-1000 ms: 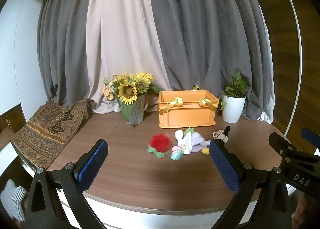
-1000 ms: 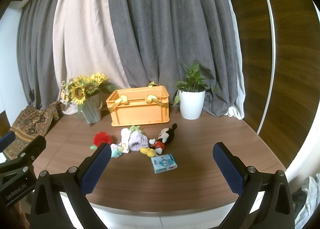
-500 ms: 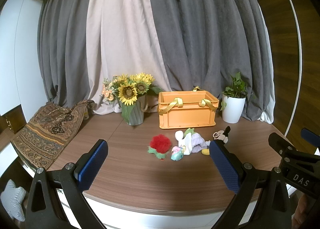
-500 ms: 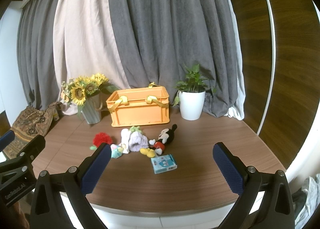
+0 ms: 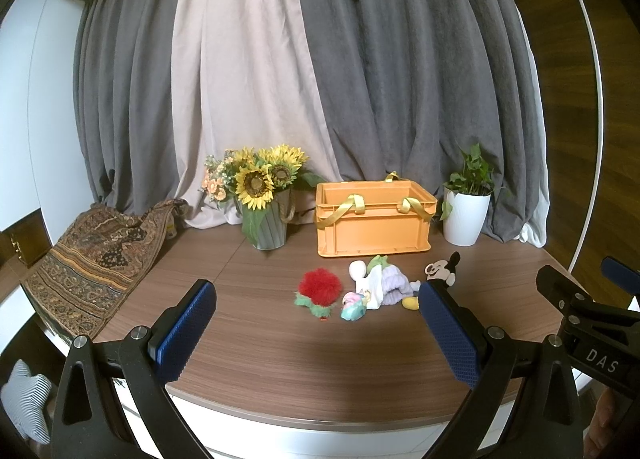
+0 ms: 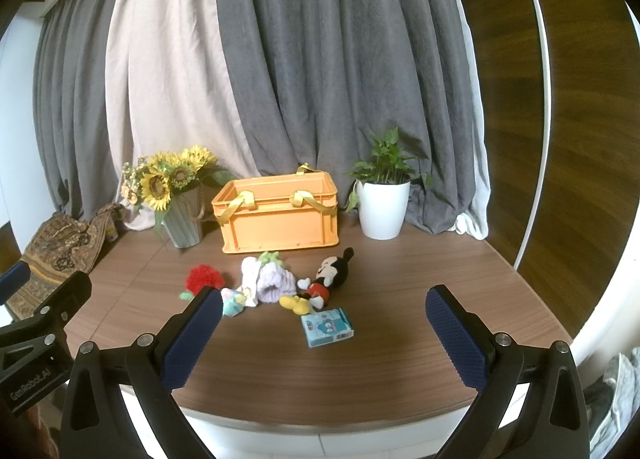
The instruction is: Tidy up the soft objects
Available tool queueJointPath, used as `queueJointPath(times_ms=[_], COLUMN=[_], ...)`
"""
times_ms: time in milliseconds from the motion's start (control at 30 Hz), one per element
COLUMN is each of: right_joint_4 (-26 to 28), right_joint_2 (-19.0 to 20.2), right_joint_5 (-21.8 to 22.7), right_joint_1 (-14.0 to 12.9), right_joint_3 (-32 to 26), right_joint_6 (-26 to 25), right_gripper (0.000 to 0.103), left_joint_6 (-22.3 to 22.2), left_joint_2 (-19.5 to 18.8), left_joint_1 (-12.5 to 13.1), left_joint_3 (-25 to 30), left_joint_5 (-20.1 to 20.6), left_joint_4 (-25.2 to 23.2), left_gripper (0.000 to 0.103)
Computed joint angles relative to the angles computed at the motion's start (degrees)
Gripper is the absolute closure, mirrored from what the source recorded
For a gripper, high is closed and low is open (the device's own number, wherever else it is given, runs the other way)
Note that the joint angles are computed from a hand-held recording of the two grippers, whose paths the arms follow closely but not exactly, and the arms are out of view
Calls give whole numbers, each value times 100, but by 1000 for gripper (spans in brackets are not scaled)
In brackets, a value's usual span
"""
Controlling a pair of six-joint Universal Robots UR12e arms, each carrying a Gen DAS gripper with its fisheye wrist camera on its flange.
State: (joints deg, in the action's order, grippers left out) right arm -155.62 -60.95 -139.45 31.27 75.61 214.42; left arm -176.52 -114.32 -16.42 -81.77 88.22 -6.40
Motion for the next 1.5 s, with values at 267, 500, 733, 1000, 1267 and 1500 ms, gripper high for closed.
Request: queueJointPath(times_ms=[267, 500, 733, 1000, 1267, 1500], right_joint_4=[2, 47, 201, 500, 886, 1296], right_joint_2=[17, 21, 54, 58, 255, 472], right_joint_5=[-7, 21, 47, 219, 375, 441], right_joint_1=[5, -15, -20, -92, -236, -375], right_joint_3=[-14, -43, -58, -77, -325, -595], right_joint_6=[8, 10, 118, 366, 634, 867], right_gripper=[0, 0, 0, 0, 0, 0], left_joint_6=[1, 10, 28, 96, 367, 609], left_joint_2=[-6, -8, -20, -187, -591, -1000], left_joint_1=[-7, -10, 12, 34, 61, 72], left_joint_3=[5, -36, -62, 160, 669, 1201], left_joint_5=[9, 12, -106, -309, -592, -797], left_joint_4=[-4, 37, -73, -350, -666, -1100], left_gripper=[0, 0, 0, 0, 1, 6])
